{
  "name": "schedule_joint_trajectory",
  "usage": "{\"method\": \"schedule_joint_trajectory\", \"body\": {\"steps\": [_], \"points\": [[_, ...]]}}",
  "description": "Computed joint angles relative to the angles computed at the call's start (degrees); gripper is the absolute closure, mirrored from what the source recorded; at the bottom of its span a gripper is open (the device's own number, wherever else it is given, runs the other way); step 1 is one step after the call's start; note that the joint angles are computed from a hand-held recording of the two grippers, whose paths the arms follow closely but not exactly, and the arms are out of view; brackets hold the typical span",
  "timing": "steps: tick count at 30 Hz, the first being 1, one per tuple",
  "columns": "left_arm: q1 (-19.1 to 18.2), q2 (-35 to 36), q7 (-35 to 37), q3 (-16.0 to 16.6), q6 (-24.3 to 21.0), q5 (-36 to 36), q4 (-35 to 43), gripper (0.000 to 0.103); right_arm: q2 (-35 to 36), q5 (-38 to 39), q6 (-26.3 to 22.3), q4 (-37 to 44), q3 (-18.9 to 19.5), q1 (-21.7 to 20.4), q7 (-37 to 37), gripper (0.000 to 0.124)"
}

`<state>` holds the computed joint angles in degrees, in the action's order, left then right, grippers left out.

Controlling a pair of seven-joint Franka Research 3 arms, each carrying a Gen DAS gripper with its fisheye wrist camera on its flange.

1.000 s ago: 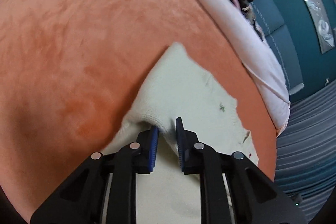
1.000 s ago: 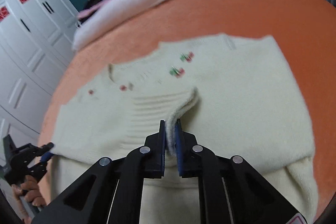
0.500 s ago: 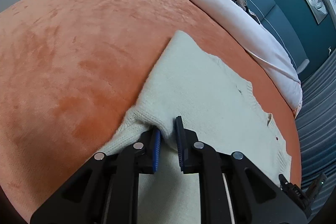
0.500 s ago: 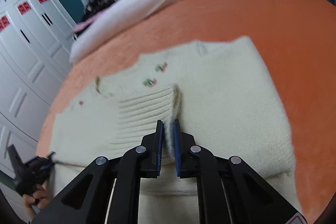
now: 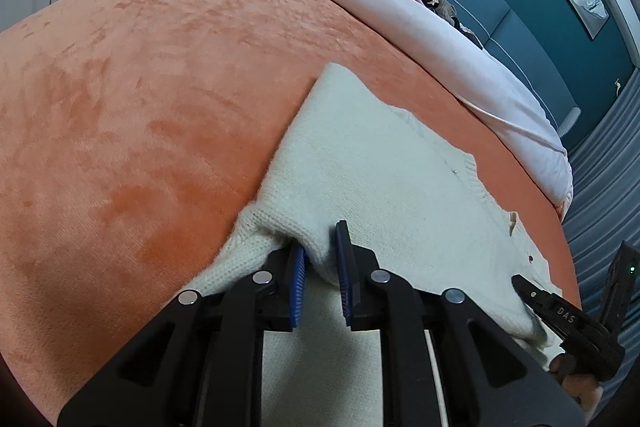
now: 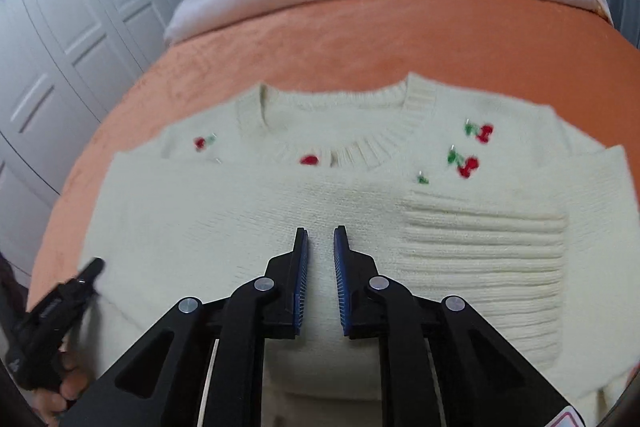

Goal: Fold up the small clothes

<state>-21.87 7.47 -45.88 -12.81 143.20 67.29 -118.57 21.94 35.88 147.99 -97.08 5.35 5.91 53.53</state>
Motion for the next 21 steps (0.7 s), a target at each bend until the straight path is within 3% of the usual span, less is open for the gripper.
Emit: {"method": "schedule_joint_trajectory", "body": {"steps": [2, 4, 7, 8, 10, 12, 14, 15, 16, 17, 21], "points": [[0.0, 0.0, -0.8, 0.1, 0.2, 0.8, -0.1, 0.088, -1.9, 2.9, -2.0, -0.2, 0.5, -1.4, 0.2, 0.114], [0.0, -0.1, -2.4, 0.2, 0.7, 2.1, -0.5, 0.088, -4.4, 8.1, 0.5, -2.5, 1.2, -2.8, -3.1, 0.114], [0.1, -0.1, -2.8, 0.1, 0.8, 2.4, -0.5, 0.088, -2.1, 1.3, 0.1, -1.8, -2.8, -0.8, 3.9, 0.109], [0.1, 0.0, -2.1, 0.0, 0.5, 1.8, -0.3, 0.088, -1.4, 1.4, -0.2, -1.9, -2.3, -1.6, 3.0, 0.117], [0.2, -0.1, -0.2, -0.1, 0.4, 0.0, 0.0, 0.088, -3.7, 1.9, -1.1, -3.6, -2.2, -2.6, 2.5, 0.118], [0.6, -1.7, 4.6, -0.5, 1.2, -4.0, -0.7, 0.084, -8.1, 5.5, -3.8, -5.8, -1.8, -4.3, 1.3, 0.103], [0.0, -5.6, 8.4, -1.8, -0.9, -7.6, -3.0, 0.065, -15.2, 10.5, -4.9, -11.6, -2.6, -6.1, -5.5, 0.095], [-0.5, -8.2, 9.8, -2.8, -3.1, -9.1, -4.6, 0.046, -19.2, 11.3, -4.1, -15.5, -3.8, -6.3, -8.1, 0.079], [-1.2, -11.2, 11.0, -4.1, -5.5, -10.9, -6.6, 0.030, -23.1, 11.5, -3.3, -19.6, -5.3, -6.5, -10.1, 0.071], [-1.8, -13.8, 12.4, -5.3, -6.9, -13.3, -8.6, 0.021, -26.7, 11.0, -3.3, -23.5, -7.0, -6.8, -11.7, 0.062], [-5.5, -23.2, 16.5, -9.2, -7.4, -27.0, -17.6, 0.018, -39.0, -0.6, -5.9, -38.1, -12.5, -11.0, -8.6, 0.060]]}}
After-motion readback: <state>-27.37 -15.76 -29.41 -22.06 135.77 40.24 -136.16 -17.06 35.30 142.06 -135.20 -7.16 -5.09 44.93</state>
